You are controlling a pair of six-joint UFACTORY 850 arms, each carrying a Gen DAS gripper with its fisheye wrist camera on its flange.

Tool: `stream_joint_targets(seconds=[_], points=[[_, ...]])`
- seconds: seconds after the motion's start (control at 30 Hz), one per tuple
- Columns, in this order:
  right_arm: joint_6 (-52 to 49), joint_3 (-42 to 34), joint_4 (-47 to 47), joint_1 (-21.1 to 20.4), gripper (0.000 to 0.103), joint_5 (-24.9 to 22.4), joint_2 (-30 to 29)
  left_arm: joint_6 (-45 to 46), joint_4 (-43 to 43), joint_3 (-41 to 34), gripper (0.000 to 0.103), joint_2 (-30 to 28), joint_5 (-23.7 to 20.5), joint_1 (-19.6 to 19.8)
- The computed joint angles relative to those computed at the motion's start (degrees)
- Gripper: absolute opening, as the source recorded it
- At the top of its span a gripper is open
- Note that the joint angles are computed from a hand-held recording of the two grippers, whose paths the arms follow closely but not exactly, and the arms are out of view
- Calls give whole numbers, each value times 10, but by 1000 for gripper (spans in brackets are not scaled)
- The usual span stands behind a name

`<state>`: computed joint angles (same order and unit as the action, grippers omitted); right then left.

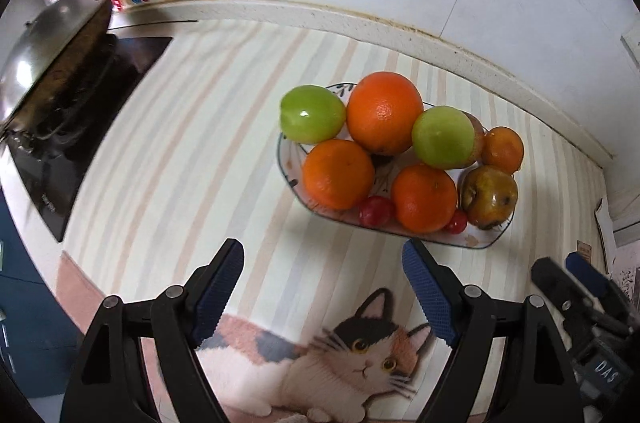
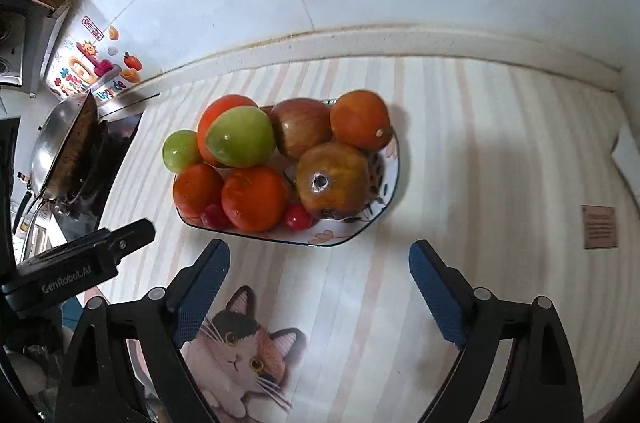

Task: Organize fruits

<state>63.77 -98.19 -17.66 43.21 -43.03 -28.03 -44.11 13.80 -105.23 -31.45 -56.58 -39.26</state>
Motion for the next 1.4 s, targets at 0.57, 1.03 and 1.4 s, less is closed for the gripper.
stream_joint_targets(seconds=[0.57,1.03,1.4], points=[[137,14,-143,105,95,-123,96,-82,119,115,81,160,8,-78],[241,-69,-270,289,97,-302,118,-174,215,203,84,311,-42,-187],[282,-124,-314,408,97,-433,115,-248,255,237,85,382,-129,-289]])
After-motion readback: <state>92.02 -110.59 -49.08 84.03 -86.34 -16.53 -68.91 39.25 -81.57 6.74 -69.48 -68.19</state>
